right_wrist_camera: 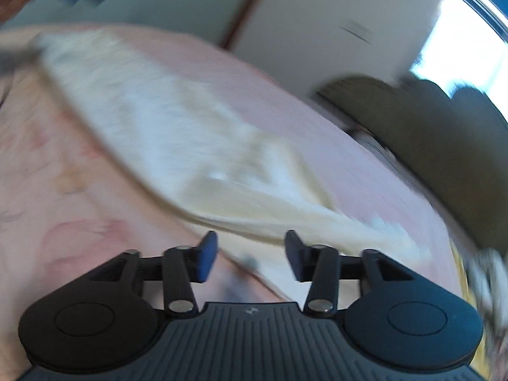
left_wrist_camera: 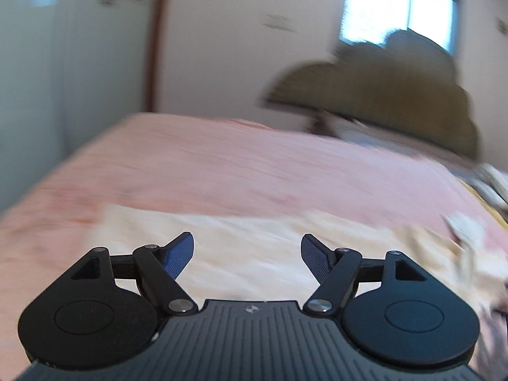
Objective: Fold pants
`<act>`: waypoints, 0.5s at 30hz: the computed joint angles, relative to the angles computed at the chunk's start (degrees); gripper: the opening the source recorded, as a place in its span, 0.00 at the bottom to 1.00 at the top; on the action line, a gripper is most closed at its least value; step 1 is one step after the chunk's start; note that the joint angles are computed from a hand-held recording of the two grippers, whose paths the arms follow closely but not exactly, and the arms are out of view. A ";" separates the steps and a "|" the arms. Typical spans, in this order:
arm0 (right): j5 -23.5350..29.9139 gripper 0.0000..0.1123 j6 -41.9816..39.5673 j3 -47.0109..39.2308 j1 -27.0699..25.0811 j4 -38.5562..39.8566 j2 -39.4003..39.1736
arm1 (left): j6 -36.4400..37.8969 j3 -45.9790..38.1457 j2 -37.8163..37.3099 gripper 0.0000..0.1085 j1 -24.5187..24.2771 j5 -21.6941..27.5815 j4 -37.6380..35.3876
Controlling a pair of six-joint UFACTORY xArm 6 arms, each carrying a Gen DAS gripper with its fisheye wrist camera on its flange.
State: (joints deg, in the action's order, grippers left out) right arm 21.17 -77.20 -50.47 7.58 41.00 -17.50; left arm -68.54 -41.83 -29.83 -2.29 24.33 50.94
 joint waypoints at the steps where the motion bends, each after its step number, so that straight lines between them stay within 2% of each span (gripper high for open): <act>1: 0.56 0.46 3.66 -1.66 -2.51 1.22 1.14 | 3.49 -1.40 3.33 0.71 -1.23 -2.89 -3.18; 3: 2.51 0.46 10.03 -5.95 -7.66 5.14 4.50 | 11.55 -4.26 10.04 0.71 -3.82 -8.58 -10.35; 5: 3.42 0.46 16.79 -10.98 -11.82 7.98 8.90 | 18.19 -7.42 15.97 0.71 -6.64 -11.41 -15.42; 7: 4.96 0.46 24.69 -17.15 -15.02 7.09 14.36 | 21.59 -11.08 21.21 0.71 -9.15 -12.30 -15.96; 8: 6.68 0.46 27.57 -20.65 -16.35 5.54 17.31 | 21.04 -12.76 23.20 0.71 -10.16 -12.05 -14.20; 10: 9.00 0.46 32.64 -27.10 -17.21 -2.17 23.01 | 18.36 -14.96 26.30 0.71 -11.24 -13.10 -9.16; 14: 18.36 0.46 40.44 -41.92 -16.63 -19.74 35.67 | 14.74 -17.53 30.31 0.71 -11.64 -14.95 -2.32; 15: 18.33 0.51 42.64 -43.97 -16.17 -24.70 38.04 | 14.03 -18.75 31.91 0.71 -11.89 -15.15 -1.51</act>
